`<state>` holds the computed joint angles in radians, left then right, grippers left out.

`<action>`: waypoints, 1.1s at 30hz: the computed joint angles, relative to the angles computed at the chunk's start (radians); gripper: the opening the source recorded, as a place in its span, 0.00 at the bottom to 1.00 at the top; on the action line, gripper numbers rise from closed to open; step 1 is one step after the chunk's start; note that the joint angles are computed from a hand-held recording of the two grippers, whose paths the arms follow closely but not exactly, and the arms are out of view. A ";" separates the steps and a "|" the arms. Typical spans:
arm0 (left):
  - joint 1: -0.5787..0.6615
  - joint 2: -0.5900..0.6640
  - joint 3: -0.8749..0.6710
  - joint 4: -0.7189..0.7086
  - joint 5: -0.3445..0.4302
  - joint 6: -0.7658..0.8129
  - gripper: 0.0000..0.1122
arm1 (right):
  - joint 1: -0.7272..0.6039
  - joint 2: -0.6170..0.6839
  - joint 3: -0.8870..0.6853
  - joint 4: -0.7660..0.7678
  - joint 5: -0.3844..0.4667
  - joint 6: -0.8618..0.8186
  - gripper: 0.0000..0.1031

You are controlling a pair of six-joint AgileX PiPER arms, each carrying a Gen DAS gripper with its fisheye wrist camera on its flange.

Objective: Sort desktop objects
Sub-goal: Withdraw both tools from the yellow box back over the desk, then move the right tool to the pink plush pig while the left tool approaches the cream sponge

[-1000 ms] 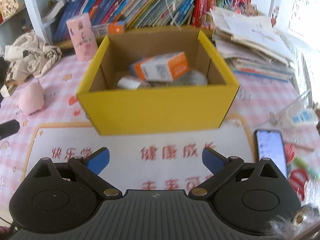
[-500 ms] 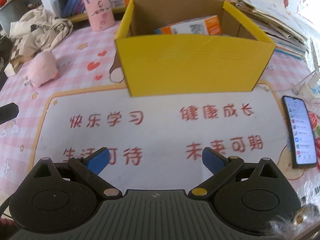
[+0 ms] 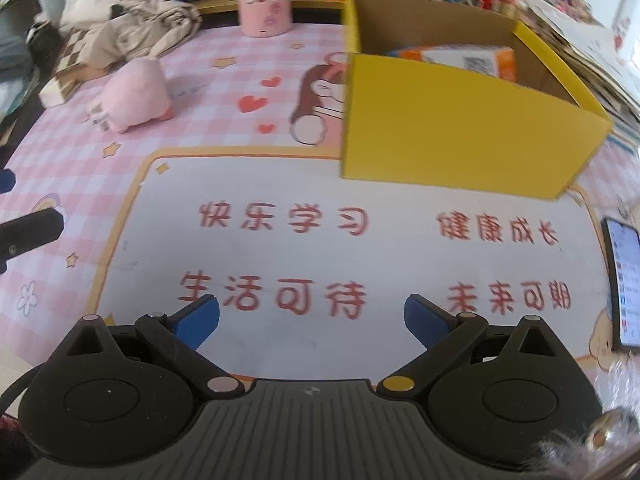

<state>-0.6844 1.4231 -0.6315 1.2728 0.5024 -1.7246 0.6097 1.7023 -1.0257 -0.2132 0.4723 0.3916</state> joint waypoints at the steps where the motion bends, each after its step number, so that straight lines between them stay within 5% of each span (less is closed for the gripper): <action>1: 0.003 -0.009 0.009 0.002 0.004 -0.008 0.91 | 0.009 0.007 -0.008 -0.005 0.002 0.001 0.97; 22: 0.071 -0.114 0.128 -0.020 0.062 -0.088 0.91 | 0.110 0.176 -0.232 0.071 0.063 -0.164 0.97; 33: 0.171 -0.053 0.100 0.019 0.016 -0.114 0.91 | 0.097 0.276 -0.371 0.132 0.096 -0.289 0.97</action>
<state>-0.5131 1.3704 -0.5313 1.2922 0.5184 -1.8385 0.7063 1.9783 -1.3964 -0.0813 0.5681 0.1021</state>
